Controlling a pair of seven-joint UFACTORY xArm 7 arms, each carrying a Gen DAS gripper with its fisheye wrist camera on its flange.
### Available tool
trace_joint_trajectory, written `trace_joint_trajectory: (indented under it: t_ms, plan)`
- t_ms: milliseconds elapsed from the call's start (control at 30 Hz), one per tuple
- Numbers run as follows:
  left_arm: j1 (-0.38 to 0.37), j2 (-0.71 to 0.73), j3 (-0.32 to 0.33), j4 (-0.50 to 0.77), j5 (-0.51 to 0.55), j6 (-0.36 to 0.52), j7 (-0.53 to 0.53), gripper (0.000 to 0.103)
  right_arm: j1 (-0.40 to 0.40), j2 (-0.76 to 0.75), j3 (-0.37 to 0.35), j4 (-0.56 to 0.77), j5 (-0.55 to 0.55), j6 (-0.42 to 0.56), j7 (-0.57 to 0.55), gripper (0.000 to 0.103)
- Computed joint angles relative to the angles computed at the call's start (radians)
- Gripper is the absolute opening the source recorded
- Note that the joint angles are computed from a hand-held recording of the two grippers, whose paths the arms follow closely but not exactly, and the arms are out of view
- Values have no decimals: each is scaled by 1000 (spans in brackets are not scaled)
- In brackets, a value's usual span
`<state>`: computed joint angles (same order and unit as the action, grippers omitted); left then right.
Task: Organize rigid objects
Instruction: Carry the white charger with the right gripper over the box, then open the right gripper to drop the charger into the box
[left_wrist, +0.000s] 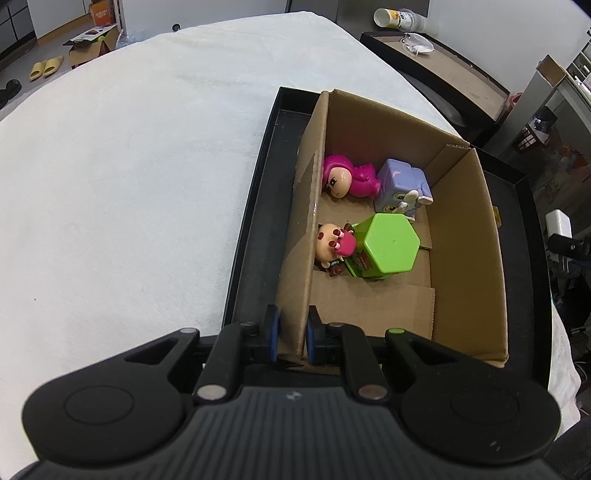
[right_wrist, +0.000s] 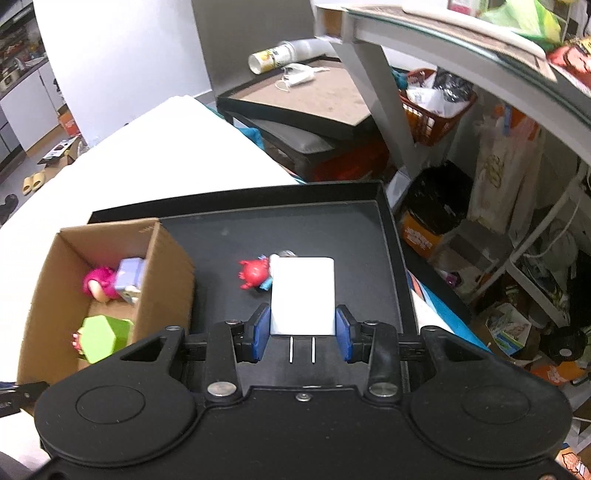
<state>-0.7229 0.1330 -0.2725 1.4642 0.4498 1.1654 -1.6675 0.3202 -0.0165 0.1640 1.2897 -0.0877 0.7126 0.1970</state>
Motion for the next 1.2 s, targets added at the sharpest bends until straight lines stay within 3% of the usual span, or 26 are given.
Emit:
trace_joint_trajectory:
  t_ms: [1200]
  plan:
    - [33,-55,-15,-91,0,-95,-12,14,139,106,53,179,-29,65,11,36]
